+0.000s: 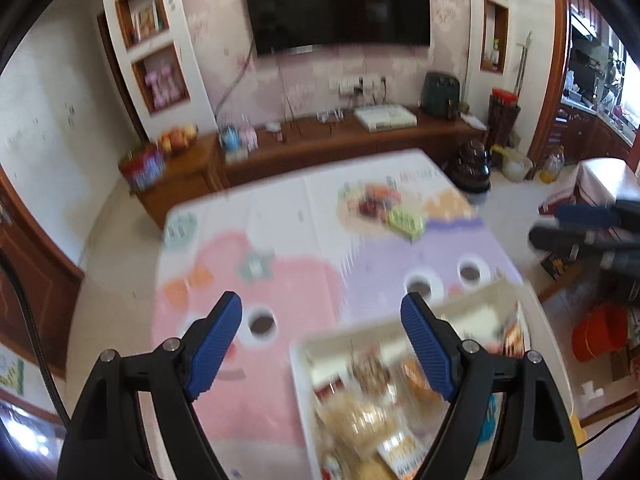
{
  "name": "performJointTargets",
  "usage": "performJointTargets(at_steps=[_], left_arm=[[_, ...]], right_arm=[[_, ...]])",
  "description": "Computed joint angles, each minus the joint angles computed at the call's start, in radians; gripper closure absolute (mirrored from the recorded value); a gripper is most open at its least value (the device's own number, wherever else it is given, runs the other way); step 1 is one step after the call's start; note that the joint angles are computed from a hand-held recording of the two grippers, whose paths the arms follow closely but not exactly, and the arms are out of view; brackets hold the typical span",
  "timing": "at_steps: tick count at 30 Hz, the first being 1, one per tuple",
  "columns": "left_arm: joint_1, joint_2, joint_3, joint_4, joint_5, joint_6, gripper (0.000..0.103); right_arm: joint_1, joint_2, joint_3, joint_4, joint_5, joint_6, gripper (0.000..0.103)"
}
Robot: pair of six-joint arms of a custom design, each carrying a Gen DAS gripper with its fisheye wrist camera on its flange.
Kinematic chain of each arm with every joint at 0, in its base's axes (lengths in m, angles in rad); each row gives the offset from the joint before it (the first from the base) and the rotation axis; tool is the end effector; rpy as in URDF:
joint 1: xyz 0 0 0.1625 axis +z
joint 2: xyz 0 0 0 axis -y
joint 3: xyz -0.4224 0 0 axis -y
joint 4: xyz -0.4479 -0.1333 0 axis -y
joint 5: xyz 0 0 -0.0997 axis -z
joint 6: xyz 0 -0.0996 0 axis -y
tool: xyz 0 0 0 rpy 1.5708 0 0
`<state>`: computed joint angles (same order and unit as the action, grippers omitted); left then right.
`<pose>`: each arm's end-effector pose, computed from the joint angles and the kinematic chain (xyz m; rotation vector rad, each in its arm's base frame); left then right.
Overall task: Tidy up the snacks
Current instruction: 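Move both open grippers back to the red-labelled bag and green packet, then grasp the red-labelled dark snack bag with the left gripper while the right grasps the green packet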
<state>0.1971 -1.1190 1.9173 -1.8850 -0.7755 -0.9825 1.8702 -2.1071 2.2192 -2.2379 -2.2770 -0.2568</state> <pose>-0.5021 -0.3087 0.1136 0.6871 2.2297 -0.6813 0.1700 -0.3179 0.4636 0.4103 -2.3410 0.6917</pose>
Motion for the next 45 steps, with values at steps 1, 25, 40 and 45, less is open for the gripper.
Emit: performJointTargets(at_steps=[1, 25, 40, 45], left_arm=[[0.009, 0.008, -0.028, 0.001, 0.025, 0.028, 0.022], [0.384, 0.469, -0.534, -0.244, 0.032, 0.54, 0.012], [0.463, 0.612, -0.6, -0.234, -0.052, 0.577, 0.012], [0.469, 0.664, -0.648, -0.219, -0.076, 0.588, 0.012]], right_arm=[[0.015, 0.036, -0.04, -0.028, -0.004, -0.011, 0.052], [-0.345, 0.57, -0.392, -0.052, 0.109, -0.144, 0.052], [-0.462, 0.671, -0.331, -0.052, 0.139, -0.186, 0.052], [-0.466, 0.65, -0.308, -0.095, 0.126, -0.212, 0.065]])
